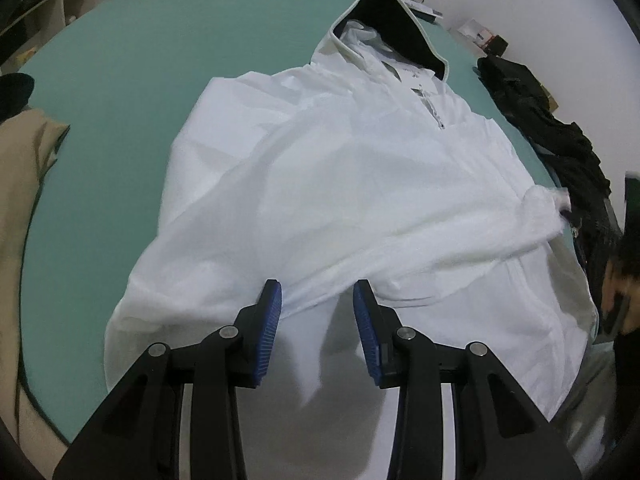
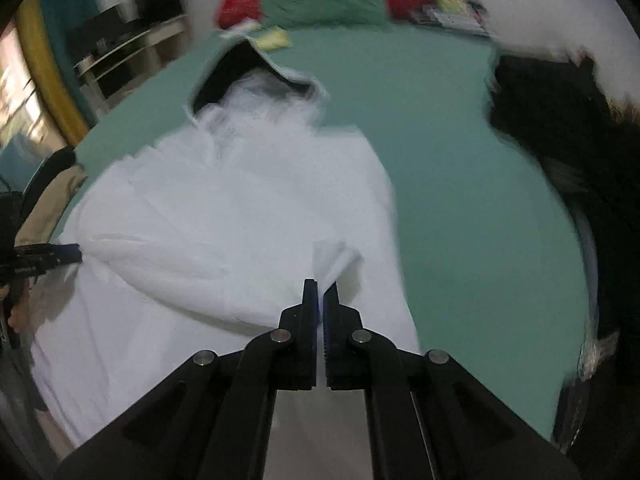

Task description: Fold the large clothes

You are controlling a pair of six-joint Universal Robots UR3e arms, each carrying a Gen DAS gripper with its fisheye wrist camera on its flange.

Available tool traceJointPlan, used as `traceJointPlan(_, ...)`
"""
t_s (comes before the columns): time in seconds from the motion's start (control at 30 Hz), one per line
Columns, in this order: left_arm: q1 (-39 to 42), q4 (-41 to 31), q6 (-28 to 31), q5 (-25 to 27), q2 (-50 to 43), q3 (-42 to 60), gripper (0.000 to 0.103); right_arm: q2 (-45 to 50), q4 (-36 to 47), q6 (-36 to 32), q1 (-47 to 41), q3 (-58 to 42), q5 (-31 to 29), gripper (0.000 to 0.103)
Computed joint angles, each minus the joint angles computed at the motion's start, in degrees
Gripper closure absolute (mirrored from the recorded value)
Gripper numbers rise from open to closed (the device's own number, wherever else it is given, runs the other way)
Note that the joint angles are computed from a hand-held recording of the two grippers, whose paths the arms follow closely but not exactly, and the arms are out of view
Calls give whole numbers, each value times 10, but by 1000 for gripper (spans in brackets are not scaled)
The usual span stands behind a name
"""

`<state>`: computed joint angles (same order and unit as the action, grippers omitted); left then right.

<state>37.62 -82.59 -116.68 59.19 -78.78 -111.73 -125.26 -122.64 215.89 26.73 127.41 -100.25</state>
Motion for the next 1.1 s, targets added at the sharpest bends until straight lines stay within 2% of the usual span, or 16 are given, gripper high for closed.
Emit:
traceJointPlan(0.1, 24, -68, 35, -12, 23, 26, 63, -139, 95, 11, -65, 59, 60, 96)
traceJointPlan(0.17, 44, -119, 55, -35, 27, 61, 63, -196, 116, -5, -99, 71, 84, 91)
traceJointPlan(0.2, 50, -136, 60, -49, 23, 80, 63, -195, 115, -12, -102, 66, 85, 80)
traceJointPlan(0.23, 52, -138, 57, -64, 17, 98, 63, -186, 113, -17, -103, 60, 81, 60)
traceJointPlan(0.3, 30, -60, -3, -82, -5, 109, 63, -168, 95, -26, -104, 51, 75, 38)
traceJointPlan(0.37, -14, 42, -76, -69, -48, 115, 63, -174, 66, -47, -123, 61, 90, 38)
traceJointPlan(0.47, -92, 139, -161, -12, -140, 154, 63, -148, 30, -97, -157, 65, 118, 37)
traceJointPlan(0.6, -125, 152, -157, -3, -192, 171, 63, -29, 11, -189, -179, 28, 165, 38)
traceJointPlan(0.63, -132, 171, -158, 8, -198, 162, 64, -13, 9, -191, -173, 23, 159, 43)
traceJointPlan(0.67, -136, 190, -162, 16, -195, 149, 64, 5, 7, -202, -172, 18, 165, 57)
traceJointPlan(0.7, -134, 215, -162, 19, -190, 129, 82, 26, 13, -209, -160, 5, 158, 98)
traceJointPlan(0.73, -130, 229, -159, 16, -185, 116, 102, 59, 29, -208, -132, -24, 129, 102)
traceJointPlan(0.83, -107, 250, -151, -7, -171, 97, 102, 73, 47, -220, -108, -65, 107, 103)
traceJointPlan(1.0, -78, 262, -188, -32, -177, 120, 102, 91, 105, -229, -115, -151, 69, 102)
traceJointPlan(1.07, -75, 264, -198, -28, -184, 130, 102, 95, 146, -249, -159, -160, 111, 101)
traceJointPlan(1.1, -73, 259, -199, -27, -184, 133, 102, 100, 153, -252, -168, -157, 124, 94)
